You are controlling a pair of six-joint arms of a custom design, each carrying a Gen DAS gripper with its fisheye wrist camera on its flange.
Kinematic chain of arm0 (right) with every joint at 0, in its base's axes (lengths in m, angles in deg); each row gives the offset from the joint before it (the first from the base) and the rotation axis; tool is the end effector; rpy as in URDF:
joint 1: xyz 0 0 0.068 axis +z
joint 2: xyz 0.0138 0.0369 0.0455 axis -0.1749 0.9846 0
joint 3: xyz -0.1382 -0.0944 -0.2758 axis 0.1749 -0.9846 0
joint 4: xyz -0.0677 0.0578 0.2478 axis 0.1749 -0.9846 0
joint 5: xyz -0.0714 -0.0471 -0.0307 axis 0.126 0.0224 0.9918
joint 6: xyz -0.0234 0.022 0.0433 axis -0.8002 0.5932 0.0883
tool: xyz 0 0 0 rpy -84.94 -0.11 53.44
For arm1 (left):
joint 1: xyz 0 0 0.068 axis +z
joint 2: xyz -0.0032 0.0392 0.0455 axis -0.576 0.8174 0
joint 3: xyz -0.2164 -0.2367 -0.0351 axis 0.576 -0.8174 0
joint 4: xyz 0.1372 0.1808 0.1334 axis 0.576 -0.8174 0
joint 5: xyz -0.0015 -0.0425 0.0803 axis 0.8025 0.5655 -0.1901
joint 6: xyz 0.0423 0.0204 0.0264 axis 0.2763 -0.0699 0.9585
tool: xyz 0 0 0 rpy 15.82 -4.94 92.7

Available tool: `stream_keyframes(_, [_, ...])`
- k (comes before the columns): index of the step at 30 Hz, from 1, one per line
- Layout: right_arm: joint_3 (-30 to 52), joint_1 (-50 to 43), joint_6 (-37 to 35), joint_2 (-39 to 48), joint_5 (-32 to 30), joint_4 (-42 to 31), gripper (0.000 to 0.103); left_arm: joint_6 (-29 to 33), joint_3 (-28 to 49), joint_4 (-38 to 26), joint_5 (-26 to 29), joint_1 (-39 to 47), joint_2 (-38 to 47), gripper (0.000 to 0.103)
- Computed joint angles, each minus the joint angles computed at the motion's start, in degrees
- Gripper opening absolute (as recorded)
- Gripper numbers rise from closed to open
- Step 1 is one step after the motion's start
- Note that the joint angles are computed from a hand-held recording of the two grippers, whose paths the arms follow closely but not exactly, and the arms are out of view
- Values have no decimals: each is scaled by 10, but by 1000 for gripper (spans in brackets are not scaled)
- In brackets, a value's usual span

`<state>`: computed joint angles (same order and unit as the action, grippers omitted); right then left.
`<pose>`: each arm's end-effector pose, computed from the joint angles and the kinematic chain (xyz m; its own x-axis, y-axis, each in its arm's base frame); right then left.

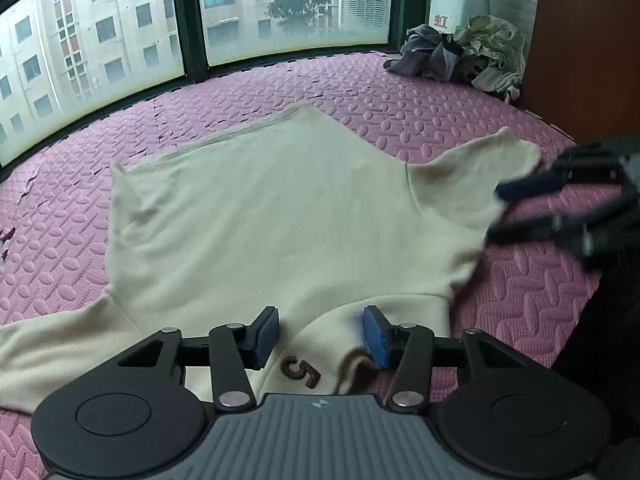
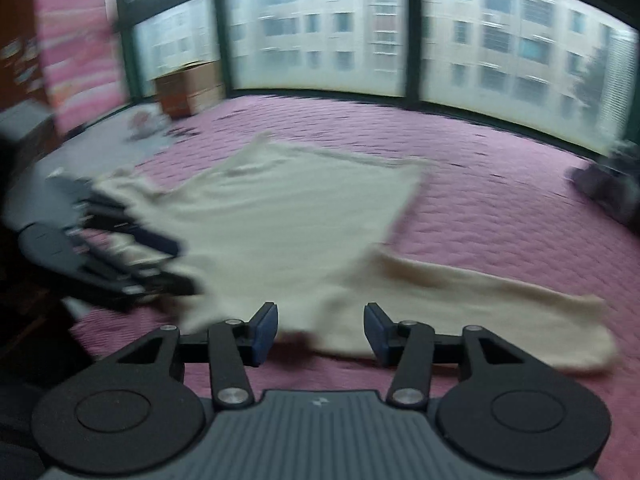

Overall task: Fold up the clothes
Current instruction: 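Hold the sleeve cuff with the right gripper and stretch it outward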

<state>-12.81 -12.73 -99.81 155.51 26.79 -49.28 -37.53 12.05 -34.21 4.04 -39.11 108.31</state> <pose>0.2265 0.0014 0.1206 -0.6300 -0.2190 -0.7451 -0.3724 0.9271 0.0424 0.2601 -0.0281 0.1079 -0.6332 0.4018 -0.6615 0.5161 0.8562 0.0261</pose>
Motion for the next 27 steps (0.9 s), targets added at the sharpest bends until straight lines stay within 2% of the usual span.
stream_keyframes(6, [11, -85, 14, 24, 39, 29, 51, -9, 5, -16, -3, -14, -26, 52])
stream_keyframes(8, [17, -106, 27, 39, 52, 44, 58, -17, 11, -24, 0, -22, -35, 55])
stream_keyframes(12, [33, -139, 52, 76, 78, 66, 60, -33, 21, -29, -7, -46, -35, 64])
stream_keyframes(19, [60, -181, 88, 114, 110, 82, 60, -51, 33, -21, -16, -91, -22, 69])
stream_keyframes(27, [104, -208, 124, 144, 106, 41, 55, -58, 34, -14, -26, -136, -10, 71])
